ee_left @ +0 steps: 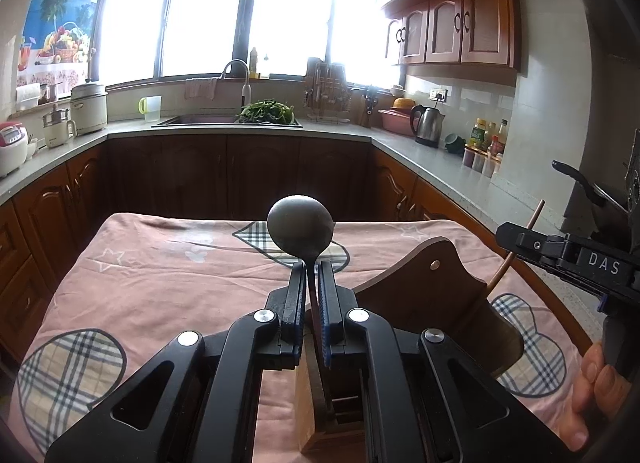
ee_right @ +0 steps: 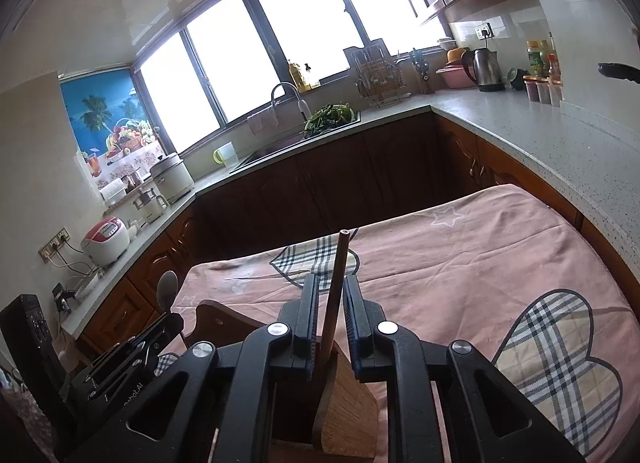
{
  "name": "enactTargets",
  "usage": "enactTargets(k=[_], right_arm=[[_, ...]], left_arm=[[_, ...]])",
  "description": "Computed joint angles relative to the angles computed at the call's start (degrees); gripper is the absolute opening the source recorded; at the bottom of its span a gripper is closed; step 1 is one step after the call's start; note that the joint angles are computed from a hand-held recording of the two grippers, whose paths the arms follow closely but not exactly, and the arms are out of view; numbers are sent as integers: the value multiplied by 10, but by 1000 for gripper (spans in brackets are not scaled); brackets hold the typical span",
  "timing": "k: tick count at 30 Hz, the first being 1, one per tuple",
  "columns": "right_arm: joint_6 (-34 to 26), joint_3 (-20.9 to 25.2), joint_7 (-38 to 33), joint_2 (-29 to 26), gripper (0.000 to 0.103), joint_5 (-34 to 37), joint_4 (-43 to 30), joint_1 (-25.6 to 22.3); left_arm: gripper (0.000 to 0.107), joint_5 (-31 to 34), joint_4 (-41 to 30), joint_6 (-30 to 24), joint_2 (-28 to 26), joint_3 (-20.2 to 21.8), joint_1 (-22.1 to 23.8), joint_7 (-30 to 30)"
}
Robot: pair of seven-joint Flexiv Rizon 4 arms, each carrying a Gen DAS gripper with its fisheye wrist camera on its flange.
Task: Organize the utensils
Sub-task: 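Lower the spoon and chopstick into the holder and open both tools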
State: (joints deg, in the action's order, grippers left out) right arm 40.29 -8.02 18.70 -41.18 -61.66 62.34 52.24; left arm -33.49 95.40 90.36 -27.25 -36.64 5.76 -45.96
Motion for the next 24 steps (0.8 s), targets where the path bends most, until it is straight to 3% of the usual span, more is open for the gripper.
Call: enactTargets(k=[3, 6, 10, 14, 17, 21, 24], right_arm=[[5, -3, 17, 8, 56, -13, 14, 3], [3, 0, 31, 15, 58, -22, 22, 5], [6, 4, 64, 31, 66, -40, 43, 6], [4, 11, 108, 55, 83, -75, 76, 11], [-7, 22, 139, 69, 92, -98, 97, 15], [-22, 42, 165, 79, 93, -112, 113, 20], [-32, 53, 182, 84, 93, -119, 123, 27]], left_arm=[[27, -3, 2, -3, 4, 4, 0, -4], [37, -10, 11, 3, 11, -8, 11, -1], [61, -24, 30, 7, 28, -19, 26, 3], [80, -54, 68, 20, 55, -62, 73, 14], [83, -94, 103, 16, 80, -115, 128, 26], [84, -182, 151, 12, 120, -190, 201, 78], [84, -289, 185, 7, 160, -259, 262, 151]])
